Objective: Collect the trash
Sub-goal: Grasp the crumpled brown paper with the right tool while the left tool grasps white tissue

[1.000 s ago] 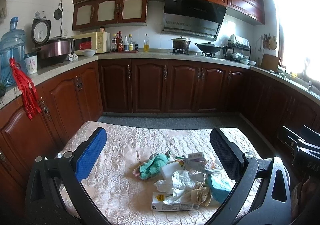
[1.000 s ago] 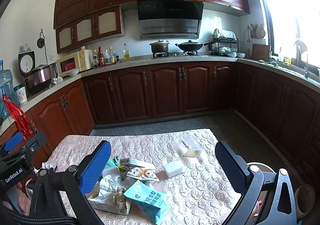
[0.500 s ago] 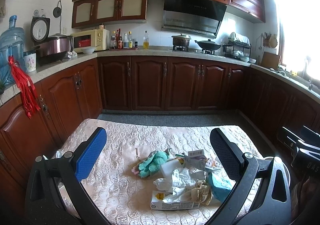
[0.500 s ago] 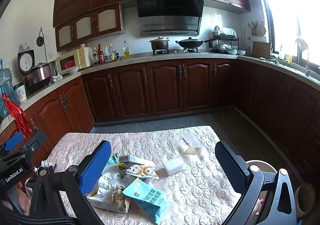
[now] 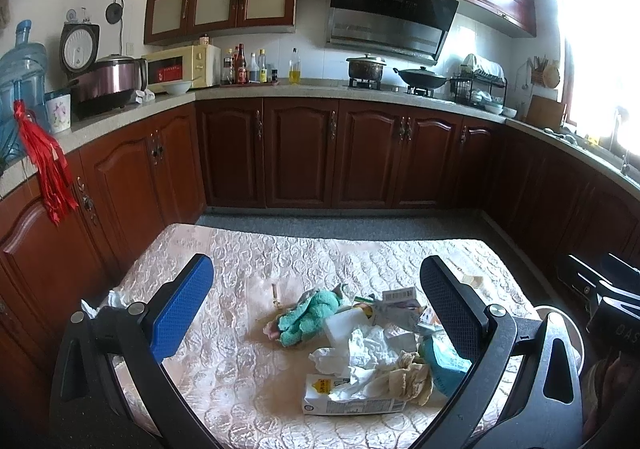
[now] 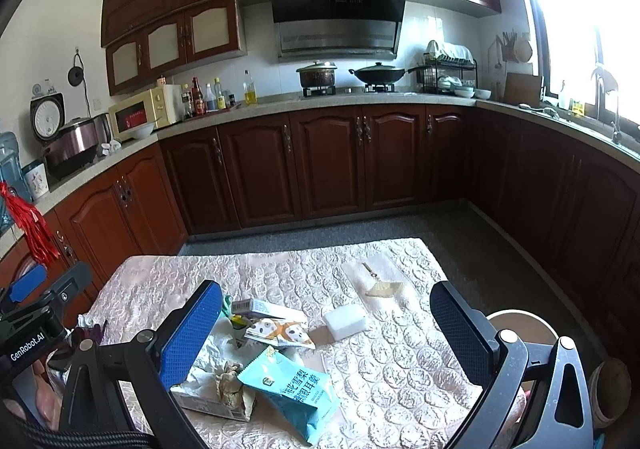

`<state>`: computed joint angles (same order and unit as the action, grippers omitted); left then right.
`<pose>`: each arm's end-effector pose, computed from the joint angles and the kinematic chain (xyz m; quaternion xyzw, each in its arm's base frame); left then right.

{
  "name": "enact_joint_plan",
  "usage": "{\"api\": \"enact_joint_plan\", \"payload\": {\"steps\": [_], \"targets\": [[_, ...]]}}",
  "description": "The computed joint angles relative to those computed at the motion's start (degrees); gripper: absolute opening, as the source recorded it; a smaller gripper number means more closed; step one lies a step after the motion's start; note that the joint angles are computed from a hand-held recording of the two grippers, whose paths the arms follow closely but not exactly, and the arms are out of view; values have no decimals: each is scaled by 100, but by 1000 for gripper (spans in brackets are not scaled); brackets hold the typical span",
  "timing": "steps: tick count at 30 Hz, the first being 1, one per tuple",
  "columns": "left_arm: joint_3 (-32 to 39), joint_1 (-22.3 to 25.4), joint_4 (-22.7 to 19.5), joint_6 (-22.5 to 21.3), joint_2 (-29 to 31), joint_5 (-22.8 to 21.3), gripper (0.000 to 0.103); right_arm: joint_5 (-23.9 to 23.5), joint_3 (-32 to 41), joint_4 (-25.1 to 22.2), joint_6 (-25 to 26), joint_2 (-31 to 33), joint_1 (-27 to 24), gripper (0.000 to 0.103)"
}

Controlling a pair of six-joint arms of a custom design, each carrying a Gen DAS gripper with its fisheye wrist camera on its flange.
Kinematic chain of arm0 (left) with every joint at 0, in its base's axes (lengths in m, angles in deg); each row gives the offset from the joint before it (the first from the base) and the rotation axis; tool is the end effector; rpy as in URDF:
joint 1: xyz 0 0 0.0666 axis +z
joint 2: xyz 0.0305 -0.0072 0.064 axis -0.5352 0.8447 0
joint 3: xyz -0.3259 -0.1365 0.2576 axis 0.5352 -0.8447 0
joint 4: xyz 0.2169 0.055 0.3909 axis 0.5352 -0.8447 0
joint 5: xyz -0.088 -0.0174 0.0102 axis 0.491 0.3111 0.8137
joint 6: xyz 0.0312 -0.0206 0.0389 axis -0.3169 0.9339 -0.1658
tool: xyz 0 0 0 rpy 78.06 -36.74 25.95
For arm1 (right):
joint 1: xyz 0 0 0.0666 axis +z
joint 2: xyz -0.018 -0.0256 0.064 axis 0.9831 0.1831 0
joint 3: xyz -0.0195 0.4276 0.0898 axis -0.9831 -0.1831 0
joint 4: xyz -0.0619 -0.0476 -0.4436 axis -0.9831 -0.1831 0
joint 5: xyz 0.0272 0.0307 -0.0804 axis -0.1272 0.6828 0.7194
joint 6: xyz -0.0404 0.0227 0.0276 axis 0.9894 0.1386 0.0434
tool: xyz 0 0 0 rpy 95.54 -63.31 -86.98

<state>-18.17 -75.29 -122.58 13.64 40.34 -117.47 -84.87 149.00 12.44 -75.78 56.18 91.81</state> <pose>0.3440 -0.2870 0.5157 -0.0880 0.8406 0.0131 0.5342 0.3871 0.0833 0.5339 -0.0472 0.8679 0.0641 0.4903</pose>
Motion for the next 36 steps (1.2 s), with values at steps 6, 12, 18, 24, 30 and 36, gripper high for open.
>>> {"api": "enact_joint_plan", "payload": {"steps": [6,12,18,24,30,36], "targets": [[-21,92,-62,43,72,201,103,-42,-1,-100,37,110,-22,103],[-209,349,-168,112,68,764,103,-405,21,-484,195,402,-213,103],[-499,723,-296,230,115,1671,103,-1629,-109,-975,204,872,-529,103],[-633,908,-182,328,276,2506,103,-2190,-203,-1271,312,1059,-607,97],[-464,901,-348,-82,548,2650,101,-2300,-177,-1651,956,1030,-439,79],[-290,1072,-612,-224,792,2836,95,-3020,-158,-2200,1341,1116,-253,68]]}}
